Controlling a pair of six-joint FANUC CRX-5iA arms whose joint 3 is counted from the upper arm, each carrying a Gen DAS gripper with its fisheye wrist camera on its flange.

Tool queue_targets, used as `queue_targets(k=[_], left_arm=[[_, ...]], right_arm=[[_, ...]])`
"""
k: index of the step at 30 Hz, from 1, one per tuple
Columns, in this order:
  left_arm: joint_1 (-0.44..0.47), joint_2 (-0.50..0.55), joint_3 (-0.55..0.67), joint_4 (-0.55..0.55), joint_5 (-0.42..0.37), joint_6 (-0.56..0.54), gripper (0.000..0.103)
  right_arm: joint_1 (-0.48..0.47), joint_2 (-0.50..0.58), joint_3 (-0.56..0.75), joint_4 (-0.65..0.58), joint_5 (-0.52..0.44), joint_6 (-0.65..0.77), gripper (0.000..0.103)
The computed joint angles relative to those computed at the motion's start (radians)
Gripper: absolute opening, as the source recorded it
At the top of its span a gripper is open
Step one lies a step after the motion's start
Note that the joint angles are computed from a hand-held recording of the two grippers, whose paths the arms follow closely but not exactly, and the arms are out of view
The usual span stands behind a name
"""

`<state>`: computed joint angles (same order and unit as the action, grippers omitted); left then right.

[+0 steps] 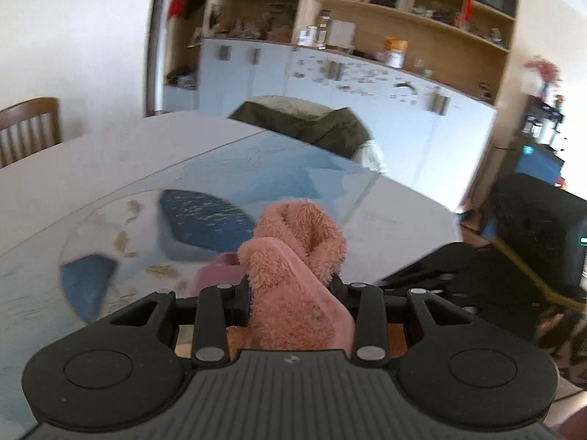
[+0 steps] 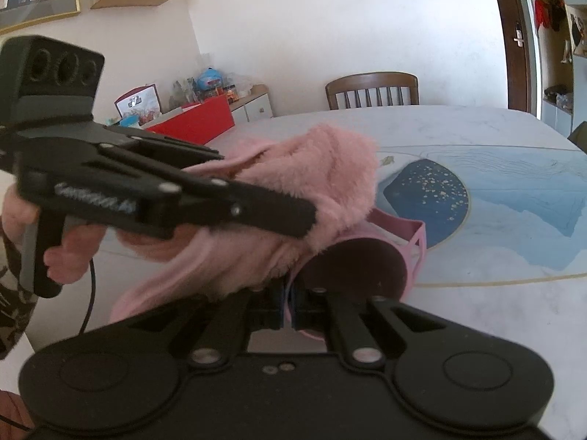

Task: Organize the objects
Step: 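Wipe the mug near its handle with the towel in the left gripper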

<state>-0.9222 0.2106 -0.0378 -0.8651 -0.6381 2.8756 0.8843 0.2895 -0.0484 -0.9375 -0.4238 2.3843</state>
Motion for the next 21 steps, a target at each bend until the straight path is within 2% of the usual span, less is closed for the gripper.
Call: queue_targets(k=[5, 12, 18, 19, 21], left_arm=[[0.004, -0.013, -0.024, -0.028, -0.063, 0.068, 0.035], [0.017, -0.042, -0.075, -0.049, -0.107, 0.160, 0.035], [0.028, -0.054, -0.091, -0.031, -0.163, 0.188, 0.035], [0.027, -0.056, -0.089, -0.028, -0.181, 0.190, 0.035], [0.003, -0.044, -0.057, -0.033, -0.266, 0.185, 0.035]], right_arm=[[-0.001, 0.002, 0.002, 0.003, 0.000, -0.001, 0.003], [-0.002, 0.002, 0.003, 0.006, -0.001, -0.003, 0.003], [-0.002, 0.006, 0.007, 0.015, -0.002, -0.008, 0.003], [-0.004, 0.007, 0.008, 0.016, -0.004, -0.007, 0.003], [-0.003, 0.005, 0.005, 0.014, -0.003, -0.007, 0.003]])
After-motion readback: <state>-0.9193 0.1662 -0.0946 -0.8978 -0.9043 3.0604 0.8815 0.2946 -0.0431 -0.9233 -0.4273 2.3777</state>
